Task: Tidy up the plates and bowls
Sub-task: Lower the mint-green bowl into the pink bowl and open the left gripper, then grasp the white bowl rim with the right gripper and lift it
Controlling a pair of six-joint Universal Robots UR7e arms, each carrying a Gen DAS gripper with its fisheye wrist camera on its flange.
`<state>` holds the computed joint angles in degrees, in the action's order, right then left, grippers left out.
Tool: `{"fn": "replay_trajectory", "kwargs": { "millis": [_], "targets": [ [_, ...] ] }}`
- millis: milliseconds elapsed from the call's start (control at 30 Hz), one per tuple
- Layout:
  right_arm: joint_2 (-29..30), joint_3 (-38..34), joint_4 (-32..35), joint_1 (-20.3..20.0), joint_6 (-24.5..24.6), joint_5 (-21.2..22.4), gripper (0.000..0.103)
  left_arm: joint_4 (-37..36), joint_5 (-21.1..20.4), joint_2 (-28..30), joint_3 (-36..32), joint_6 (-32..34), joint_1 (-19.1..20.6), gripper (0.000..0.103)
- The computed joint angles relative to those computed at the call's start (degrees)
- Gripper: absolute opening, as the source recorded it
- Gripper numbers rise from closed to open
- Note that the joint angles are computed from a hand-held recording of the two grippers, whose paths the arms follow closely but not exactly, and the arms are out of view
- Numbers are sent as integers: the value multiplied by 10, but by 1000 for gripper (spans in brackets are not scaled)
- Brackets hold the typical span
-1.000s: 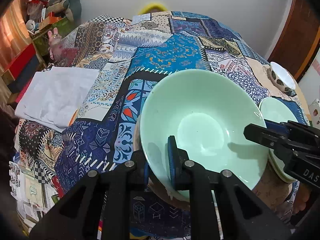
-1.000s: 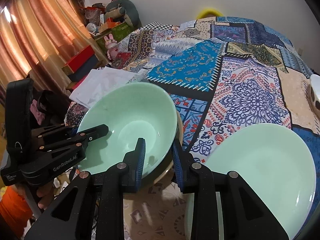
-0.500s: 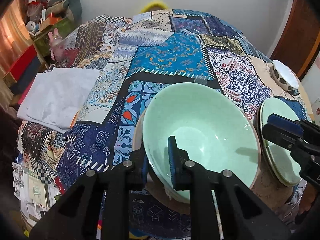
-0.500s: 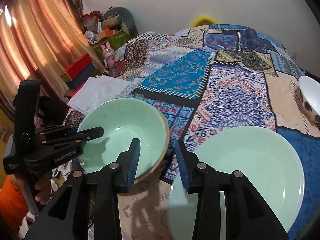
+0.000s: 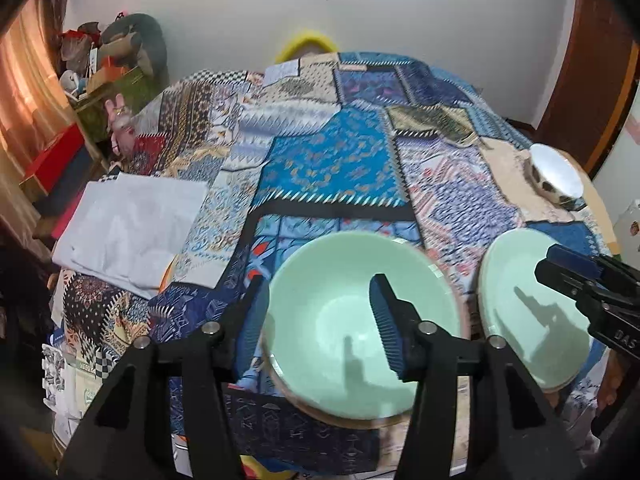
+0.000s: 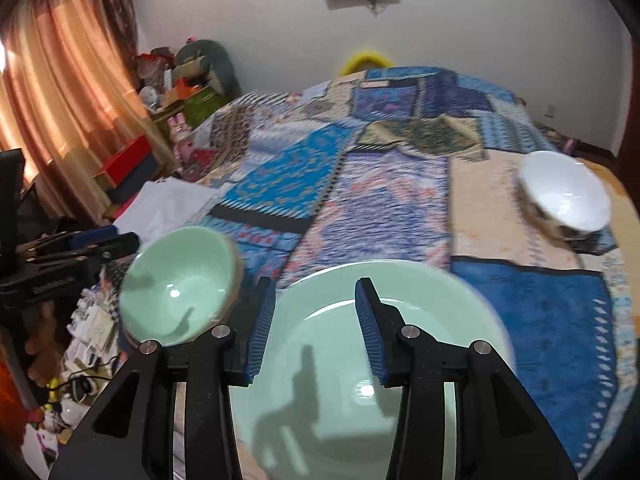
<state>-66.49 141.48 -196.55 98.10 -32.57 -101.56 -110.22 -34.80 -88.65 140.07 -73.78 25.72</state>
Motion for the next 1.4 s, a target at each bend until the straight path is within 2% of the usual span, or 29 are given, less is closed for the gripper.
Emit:
{"fn": "replay_trajectory", "kwargs": {
  "millis": [100,167,233,433,500,733,933,967,1100,1200,1300,1400],
  "targets": [
    [-32,8,-12,-19,-12,-7,43,-13,3,21,-14,6,-9,58],
    [-55,11,-16,-36,-20,-10,44,-28,8,38,-22,12,-15,66],
    [-78,11,-16,-53,-29,-14,45,-49,14,61,-32,28,-19,69],
    [-116,0,-38,-93,-48,-24,48,-157,21,147,-72,110,-14,83],
    [-118,-5,-52,-103,-53,-27,57,-197,20,179,-89,147,-7,84],
    [-111,-50,-62,-135,-65,-26,57,-313,-6,286,-163,264,30,85],
    [-76,-108,-57,-161,-48,-20,57,-369,-21,354,-223,349,61,85],
    [-71,-120,-43,-165,-39,-19,57,-376,-21,362,-230,360,66,85],
    [-58,-165,38,-180,-4,-13,43,-387,-29,399,-266,396,91,87],
    [-42,-196,83,-183,6,-24,38,-398,-40,423,-290,419,108,87],
    [-25,-217,99,-182,0,-38,32,-411,-55,444,-312,437,125,87],
    [-1,-236,87,-181,-10,-51,27,-418,-60,462,-329,451,134,87]
  ]
}}
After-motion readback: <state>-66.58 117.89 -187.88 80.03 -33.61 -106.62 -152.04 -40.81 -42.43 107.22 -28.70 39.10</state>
